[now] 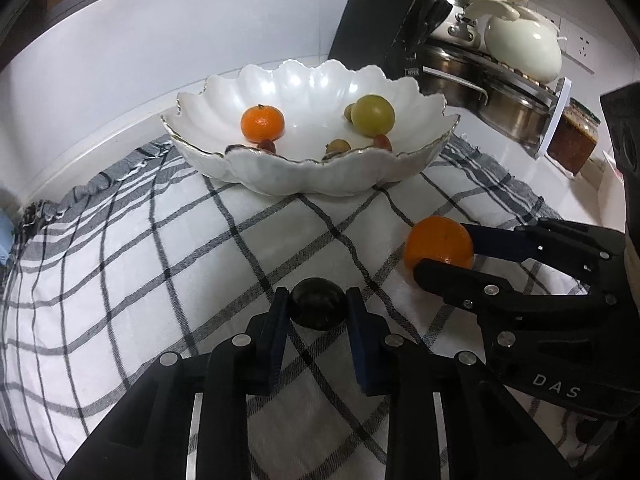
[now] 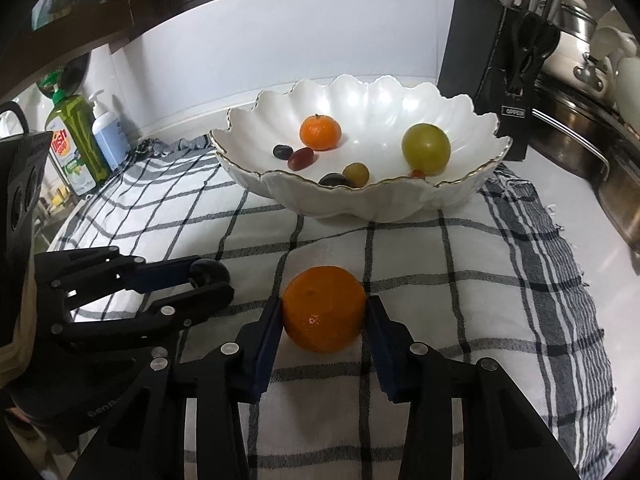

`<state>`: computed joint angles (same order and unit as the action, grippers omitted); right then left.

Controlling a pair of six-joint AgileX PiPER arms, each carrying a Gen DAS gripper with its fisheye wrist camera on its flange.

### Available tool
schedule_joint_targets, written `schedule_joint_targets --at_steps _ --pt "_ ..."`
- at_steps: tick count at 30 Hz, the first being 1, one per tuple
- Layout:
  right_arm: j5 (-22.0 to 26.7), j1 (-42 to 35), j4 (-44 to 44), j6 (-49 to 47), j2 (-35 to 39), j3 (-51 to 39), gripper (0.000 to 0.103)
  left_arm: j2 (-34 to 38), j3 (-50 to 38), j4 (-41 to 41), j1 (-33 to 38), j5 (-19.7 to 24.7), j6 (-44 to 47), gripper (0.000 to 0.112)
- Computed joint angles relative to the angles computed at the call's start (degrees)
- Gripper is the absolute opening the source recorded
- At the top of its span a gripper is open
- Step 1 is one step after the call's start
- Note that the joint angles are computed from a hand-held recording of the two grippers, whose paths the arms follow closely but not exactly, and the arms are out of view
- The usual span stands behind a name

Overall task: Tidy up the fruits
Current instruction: 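Grasp the mandarin with the right gripper while the left gripper grasps the dark plum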

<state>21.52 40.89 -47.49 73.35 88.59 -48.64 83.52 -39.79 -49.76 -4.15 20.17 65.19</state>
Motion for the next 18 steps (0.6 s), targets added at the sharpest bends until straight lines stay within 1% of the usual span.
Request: schedule_joint_targets --at_steps 3,6,11,14,18 --pt "0.8 0.6 -1.3 2.3 -1.6 0.9 0.043 -2.0 0.8 -0.1 0.2 0.0 -0.5 0.028" --pt "1.7 1.4 -2.4 3.9 -3.3 1.7 0.042 -4.1 1.4 -0.4 0.8 0.8 -0.8 0.028" --pt "4.8 3.7 -4.9 6.4 -6.2 2.2 0.042 -7.4 2.0 -0.5 2.0 2.5 -1.7 0.028" --pt "6.7 5.2 -5.9 7.4 -7.7 2.2 0.042 -9.6 2.8 -1.0 2.4 2.3 -2.2 0.028" --pt "9.7 7.4 -7.7 8.7 -9.8 1.8 0.042 -11.9 2.8 -1.0 3.5 4.1 -3.2 0.028"
